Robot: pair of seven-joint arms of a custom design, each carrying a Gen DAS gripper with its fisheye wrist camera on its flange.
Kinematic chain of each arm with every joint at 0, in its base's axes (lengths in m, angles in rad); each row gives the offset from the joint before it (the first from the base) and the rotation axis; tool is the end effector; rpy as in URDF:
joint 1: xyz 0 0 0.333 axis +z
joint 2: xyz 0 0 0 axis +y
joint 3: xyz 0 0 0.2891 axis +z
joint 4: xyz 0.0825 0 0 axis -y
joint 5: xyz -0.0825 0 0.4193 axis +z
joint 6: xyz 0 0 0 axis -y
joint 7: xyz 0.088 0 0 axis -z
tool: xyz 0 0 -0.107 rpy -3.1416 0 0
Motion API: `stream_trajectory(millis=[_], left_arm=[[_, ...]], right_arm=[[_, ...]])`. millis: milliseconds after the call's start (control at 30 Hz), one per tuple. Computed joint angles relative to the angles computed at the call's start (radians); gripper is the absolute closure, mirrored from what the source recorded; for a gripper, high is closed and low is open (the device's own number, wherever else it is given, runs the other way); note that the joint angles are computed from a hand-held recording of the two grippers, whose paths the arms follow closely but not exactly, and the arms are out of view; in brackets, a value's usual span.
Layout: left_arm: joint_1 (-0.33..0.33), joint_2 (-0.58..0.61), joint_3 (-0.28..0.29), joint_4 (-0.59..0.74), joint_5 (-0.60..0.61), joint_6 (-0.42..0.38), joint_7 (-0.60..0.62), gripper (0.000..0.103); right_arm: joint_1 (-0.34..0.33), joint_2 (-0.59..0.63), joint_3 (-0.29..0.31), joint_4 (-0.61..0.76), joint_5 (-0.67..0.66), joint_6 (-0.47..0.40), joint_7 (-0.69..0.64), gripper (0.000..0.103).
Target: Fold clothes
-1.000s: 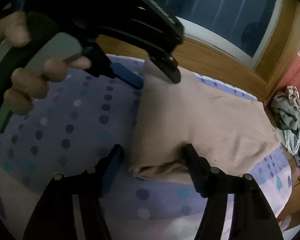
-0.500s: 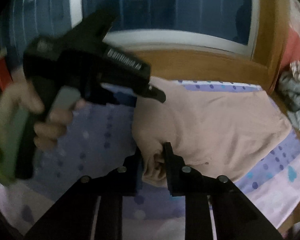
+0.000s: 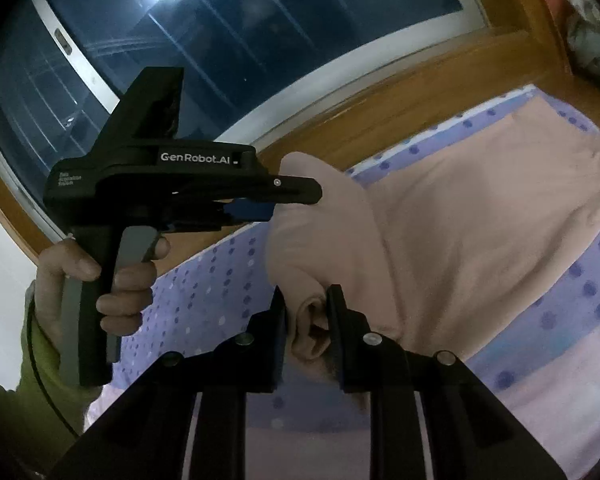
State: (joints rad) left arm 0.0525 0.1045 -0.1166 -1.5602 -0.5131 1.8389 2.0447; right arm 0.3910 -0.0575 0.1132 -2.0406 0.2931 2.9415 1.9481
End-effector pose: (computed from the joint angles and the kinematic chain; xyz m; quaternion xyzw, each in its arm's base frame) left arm 0.6398 -0.0770 0.5758 0.5154 -0.8137 0.2598 0.0696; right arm 0.5514 0.2842 0.5418 -0.5850 0.6646 -0.0706 0.4595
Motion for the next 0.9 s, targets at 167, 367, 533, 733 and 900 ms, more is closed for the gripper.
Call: stream_trajectory(millis=[167, 367, 533, 733, 900], left_arm=[[-0.034, 0.007, -0.023, 0.002, 0.007, 0.043, -0.045, 0.063], [-0.070, 0.023, -0.045, -0.003, 0.003, 0.090, -0.101, 0.063], [-0.088, -0.022, -0.043, -0.062, 0.039, 0.138, -0.134, 0.063], [-0.103, -0.037, -0.039, -0.099, 0.080, 0.192, -0.133, 0.063], [-0.108, -0.015, -0.040, -0.103, 0.116, 0.215, -0.118, 0.063]], right_arm=[[-0.027, -0.047, -0.017, -0.052, -0.060, -0.006, 0.005, 0.084], [-0.087, -0.055, -0.040, -0.086, -0.132, -0.055, 0.037, 0.084], [-0.071, -0.110, -0.097, -0.150, 0.047, -0.116, -0.089, 0.084], [0.003, -0.160, -0.177, -0.178, 0.382, -0.152, -0.381, 0.078], [0.002, -0.098, -0.174, -0.103, 0.633, -0.227, -0.498, 0.056]])
